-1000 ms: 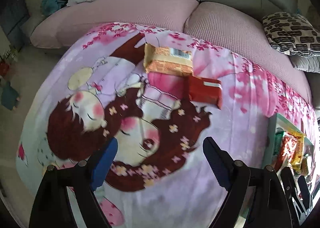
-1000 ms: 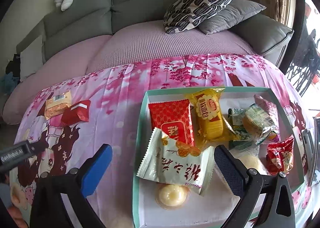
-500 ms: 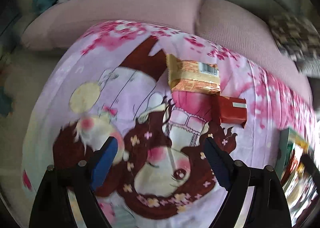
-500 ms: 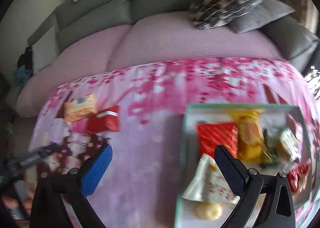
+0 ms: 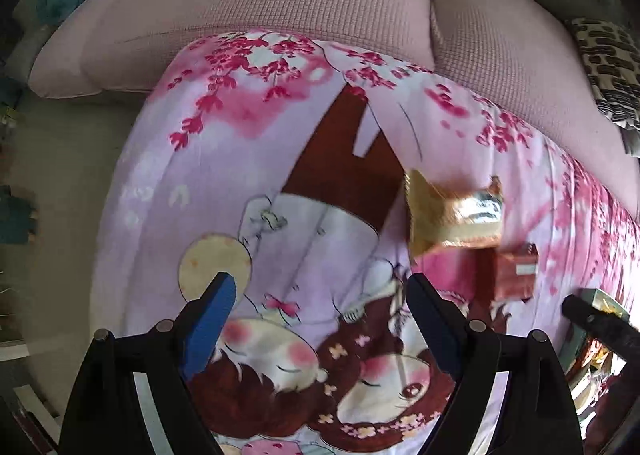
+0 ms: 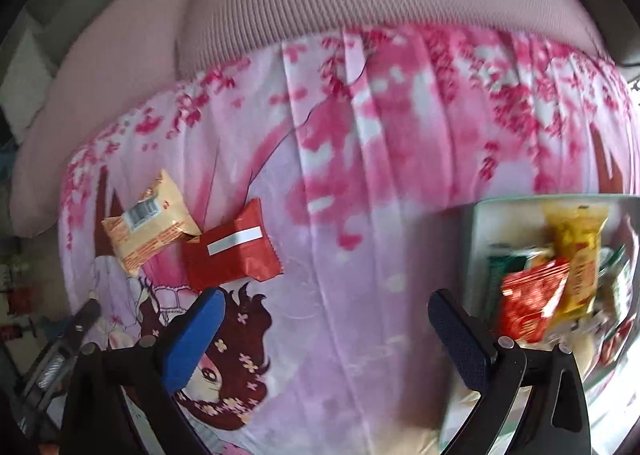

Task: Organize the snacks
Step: 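Grasp the yellow barcode pack with the left tool while the right tool grasps the red box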

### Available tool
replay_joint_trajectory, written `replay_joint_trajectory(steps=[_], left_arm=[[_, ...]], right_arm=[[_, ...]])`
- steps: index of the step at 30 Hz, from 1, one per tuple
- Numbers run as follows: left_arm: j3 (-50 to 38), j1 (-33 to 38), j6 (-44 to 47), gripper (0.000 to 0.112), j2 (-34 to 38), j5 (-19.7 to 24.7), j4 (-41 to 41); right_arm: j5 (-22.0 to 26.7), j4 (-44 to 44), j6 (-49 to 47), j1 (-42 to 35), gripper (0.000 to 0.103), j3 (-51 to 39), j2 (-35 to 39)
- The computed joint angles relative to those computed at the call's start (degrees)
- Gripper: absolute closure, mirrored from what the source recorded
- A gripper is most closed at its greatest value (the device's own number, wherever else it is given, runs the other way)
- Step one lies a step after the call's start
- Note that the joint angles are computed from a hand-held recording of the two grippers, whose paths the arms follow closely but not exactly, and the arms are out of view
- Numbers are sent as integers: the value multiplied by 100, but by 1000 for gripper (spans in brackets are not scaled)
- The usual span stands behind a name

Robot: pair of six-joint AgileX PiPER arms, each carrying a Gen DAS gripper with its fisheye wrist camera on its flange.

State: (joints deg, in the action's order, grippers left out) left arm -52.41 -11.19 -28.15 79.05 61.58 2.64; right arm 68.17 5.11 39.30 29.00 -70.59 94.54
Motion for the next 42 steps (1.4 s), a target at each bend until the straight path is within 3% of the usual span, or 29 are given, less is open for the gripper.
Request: replay_joint_trajectory(steps=[7,13,19,29,35,42], left_arm=[[-44,301,299,25,366,-117,-297],[-31,486,605,25,469,-215,-498],[-270,374,638,25,676,-302,-554],[-1065,-319,397,25,1713,-486,-1124],[-1204,-348,266,25,2066,-763,-1480],[-1521,-543,-120,17,2509,-951,-1272]], right_arm=[[-290,-186,27,778,0,-609,860],[-458,-846,115,1234,1,-809,1372],[-591,-963,-145,689,1,-662,1313],[-684,-991,-804,56,3,-275,1068],[-992,-889,-1339,-447,3,220,828],[-1194,-829,-1478,-582,3,326,1011]])
